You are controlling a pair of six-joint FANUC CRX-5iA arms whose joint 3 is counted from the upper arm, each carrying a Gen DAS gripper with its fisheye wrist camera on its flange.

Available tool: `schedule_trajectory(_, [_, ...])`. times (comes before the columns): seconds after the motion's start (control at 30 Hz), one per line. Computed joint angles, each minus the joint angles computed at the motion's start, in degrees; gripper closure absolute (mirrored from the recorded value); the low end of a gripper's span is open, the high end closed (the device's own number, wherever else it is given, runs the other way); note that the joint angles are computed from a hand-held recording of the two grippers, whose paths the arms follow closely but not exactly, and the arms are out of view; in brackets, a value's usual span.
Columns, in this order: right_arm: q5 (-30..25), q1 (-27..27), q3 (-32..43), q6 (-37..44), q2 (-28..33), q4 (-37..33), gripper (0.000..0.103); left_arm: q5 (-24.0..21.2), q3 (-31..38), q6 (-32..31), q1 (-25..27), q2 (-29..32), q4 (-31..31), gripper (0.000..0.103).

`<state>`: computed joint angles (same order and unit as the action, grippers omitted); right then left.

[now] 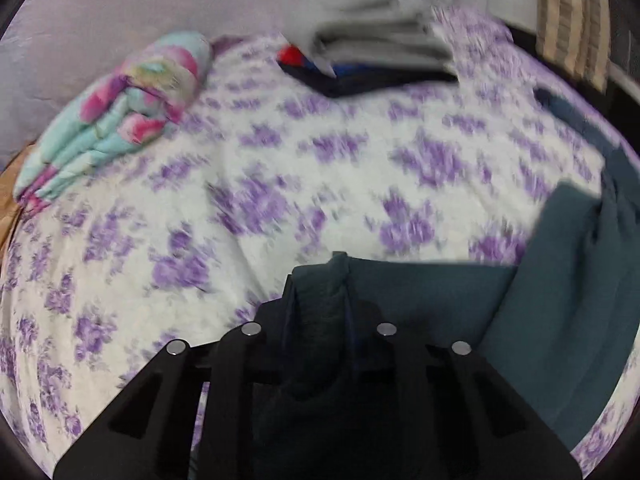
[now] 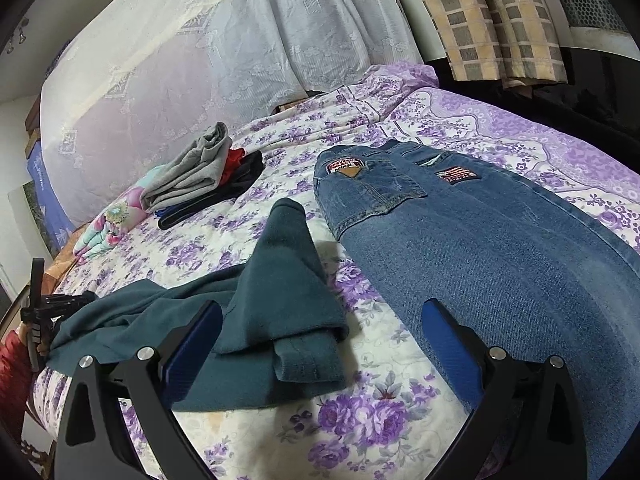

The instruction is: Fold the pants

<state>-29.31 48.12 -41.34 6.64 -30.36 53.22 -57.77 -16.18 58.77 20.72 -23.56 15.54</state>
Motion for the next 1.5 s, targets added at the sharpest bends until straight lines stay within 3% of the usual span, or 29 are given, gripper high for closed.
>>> schedule_trajectory(0.1, [-0.38,0.11,0.18,0.51,-0.01,-0.59,0.003,3.41,-0.98,4.25,3.46,-2.35,3.97,0.084])
schedule_trajectory(0.2, [-1.05,0.21,1.48,2.17,-0.09,-3.84,0.003,7.39,1.73,14.06,5.17,-2.25,0.26,0.084])
schedule_trajectory(0.3, [1.94,-1.82,2.6,1.79,-0.52,-6.79,0.003,9.41,1.91,18.9,10.26,-0.66,6.38,0.083])
schedule_trajectory(0.4, [4.41,-3.62,4.31,1.34,0.12,-10.56,0.003,6.34,6.7,30.33,7.05,5.47,-5.61,0.078])
schedule_trajectory(0.43, [4.89,-3.88,5.0,1.97,0.5,-12.29,0.003,4.58,7.69,32.84,5.88,7.18,-9.12,0.071])
schedule_trajectory(0.47, [4.76,-3.82,6.17,3.65,1.19,-14.86,0.003,1.55,8.42,33.8,5.83,9.24,-10.01,0.07])
schedule_trajectory(0.5, [4.39,-3.62,6.88,4.4,1.73,-15.56,0.003,0.94,9.08,33.86,6.99,9.29,-7.91,0.06])
schedule_trajectory(0.53, [3.49,-3.01,8.01,5.76,2.64,-15.9,0.003,3.05,7.34,33.4,7.94,7.61,-6.2,0.021])
schedule_trajectory(0.57, [2.63,-2.35,9.04,7.3,3.44,-16.04,0.003,4.29,6.63,35.28,7.87,6.63,-7.38,0.004])
schedule_trajectory(0.63, [0.72,-0.35,10.77,9.61,5.21,-14.18,0.003,2.35,6.97,38.86,8.83,7.1,-8.3,0.005])
schedule_trajectory(0.7, [-3.3,3.34,12.73,12.33,7.98,-9.81,0.003,1.71,4.9,36.29,11.96,7.29,-1.72,0.005])
schedule_trajectory(0.77, [-11.04,8.11,15.17,16.42,11.88,-4.83,0.003,3.24,1.35,33.92,14.79,6.03,4.77,0.005])
schedule_trajectory(0.83, [-18.4,11.51,16.93,19.41,16.14,-0.07,0.003,3.54,0.71,33.61,14.79,5.37,5.1,0.005])
schedule_trajectory(0.93, [-21.74,11.48,20.67,24.17,20.54,-2.28,0.005,2.71,2.59,35.98,12.6,5.68,0.59,0.005])
schedule_trajectory(0.97, [-22.11,10.51,23.06,27.35,22.13,-6.07,0.02,2.56,3.07,36.56,12.05,5.94,-0.28,0.005])
schedule_trajectory(1.0, [-21.55,9.36,24.89,29.96,22.95,-9.72,0.056,2.49,3.48,36.3,12.23,6.4,-0.25,0.005])
schedule_trajectory(1.07, [-19.71,5.75,28.55,32.73,23.27,-18.72,0.093,2.74,2.66,35.52,12.96,6.07,1.26,0.005])
schedule_trajectory(1.2, [-6.32,1.26,22.06,29.46,13.52,-24.56,0.094,3.09,1.7,34.09,14.12,5.8,3.72,0.005])
schedule_trajectory(1.3, [-0.67,3.16,15.58,33.54,2.76,-29.1,0.094,2.68,2.21,34.39,13.82,5.85,2.71,0.005])
schedule_trajectory(1.4, [-5.69,9.48,13.21,44.69,-4.64,-34.76,0.094,2.52,2.38,34.56,13.78,5.87,2.5,0.005])
schedule_trajectory(1.5, [-19.59,20.42,11.71,47.37,-7.07,-30.92,0.093,2.6,2.24,34.52,13.88,5.81,2.81,0.005])
